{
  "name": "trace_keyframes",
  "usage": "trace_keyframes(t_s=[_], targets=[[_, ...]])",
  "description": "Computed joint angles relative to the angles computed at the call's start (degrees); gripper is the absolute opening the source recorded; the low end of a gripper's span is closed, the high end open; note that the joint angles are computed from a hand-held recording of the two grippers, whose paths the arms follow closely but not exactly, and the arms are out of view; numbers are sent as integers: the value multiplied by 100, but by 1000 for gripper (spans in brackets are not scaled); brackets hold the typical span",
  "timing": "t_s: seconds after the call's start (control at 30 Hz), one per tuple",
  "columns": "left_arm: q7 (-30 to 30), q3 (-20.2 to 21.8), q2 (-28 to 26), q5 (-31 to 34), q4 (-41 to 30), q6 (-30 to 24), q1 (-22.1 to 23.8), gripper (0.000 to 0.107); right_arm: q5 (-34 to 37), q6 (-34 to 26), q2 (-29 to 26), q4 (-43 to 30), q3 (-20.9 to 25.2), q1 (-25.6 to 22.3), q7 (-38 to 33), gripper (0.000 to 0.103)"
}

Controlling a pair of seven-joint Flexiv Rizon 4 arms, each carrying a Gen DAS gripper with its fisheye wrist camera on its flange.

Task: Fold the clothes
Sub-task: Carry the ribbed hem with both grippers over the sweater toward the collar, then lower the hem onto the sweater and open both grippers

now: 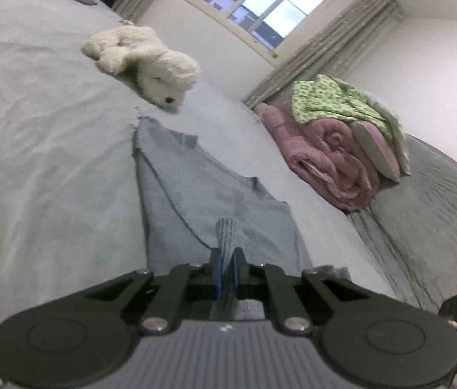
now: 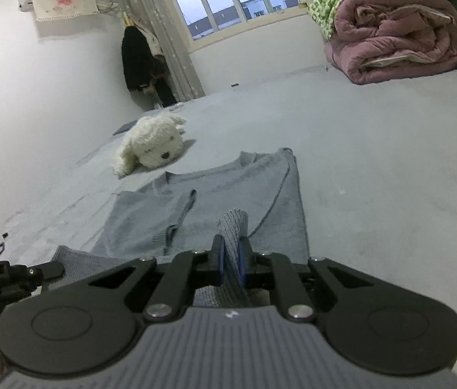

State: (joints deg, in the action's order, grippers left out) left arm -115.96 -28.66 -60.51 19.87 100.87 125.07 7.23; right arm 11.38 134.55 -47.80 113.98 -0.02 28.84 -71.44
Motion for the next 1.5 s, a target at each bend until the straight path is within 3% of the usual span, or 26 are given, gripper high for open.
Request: trace_keyframes(t_s=[0.17, 0.3, 0.5, 0.77, 0.8, 0.83, 0.97, 1.07, 1.2, 1.3, 1.4, 1.5], targets=[[245, 386, -27, -448, -183, -288, -388, 7, 313, -503, -164, -200, -369, 315, -157, 11], [515, 618, -1, -696, -179, -235, -628, 9, 363, -526, -218, -226, -438, 371, -242, 11], [612, 807, 315, -1028, 131, -73, -760, 13, 142, -510, 77, 79, -238, 147, -252, 26], [716, 480, 396, -344, 200, 1, -481, 14, -324, -485, 254, 364, 108, -266, 7, 27], [759, 433, 371, -267, 178, -73, -453, 14, -307, -537, 239, 332, 28, -181, -34, 22], [806, 383, 344, -208, 162, -159, -424, 14, -236, -600, 220, 287, -103, -36, -116, 7], [1053, 384, 275, -293, 152, -415, -474, 15, 307, -584, 106, 84, -609, 557, -468, 7], [1288, 507, 231, -418, 139, -354, -616, 16, 923, -904, -6, -85, -1197, 1158, -861, 7], [1472, 581, 304, -564, 206, -321, -701, 16, 1088, -1244, -104, -182, -1372, 1316, -867, 8], [1526, 579, 387, -637, 294, -289, -708, 19, 1177, -1281, 3, -100, -1482, 1448, -853, 21], [1593, 567, 471, -619, 354, -241, -720, 24, 962, -1123, 240, 117, -1309, 1378, -970, 25], [1664, 424, 474, -396, 385, -191, -625, 26, 327, -838, 464, 345, -638, 845, -1055, 29]])
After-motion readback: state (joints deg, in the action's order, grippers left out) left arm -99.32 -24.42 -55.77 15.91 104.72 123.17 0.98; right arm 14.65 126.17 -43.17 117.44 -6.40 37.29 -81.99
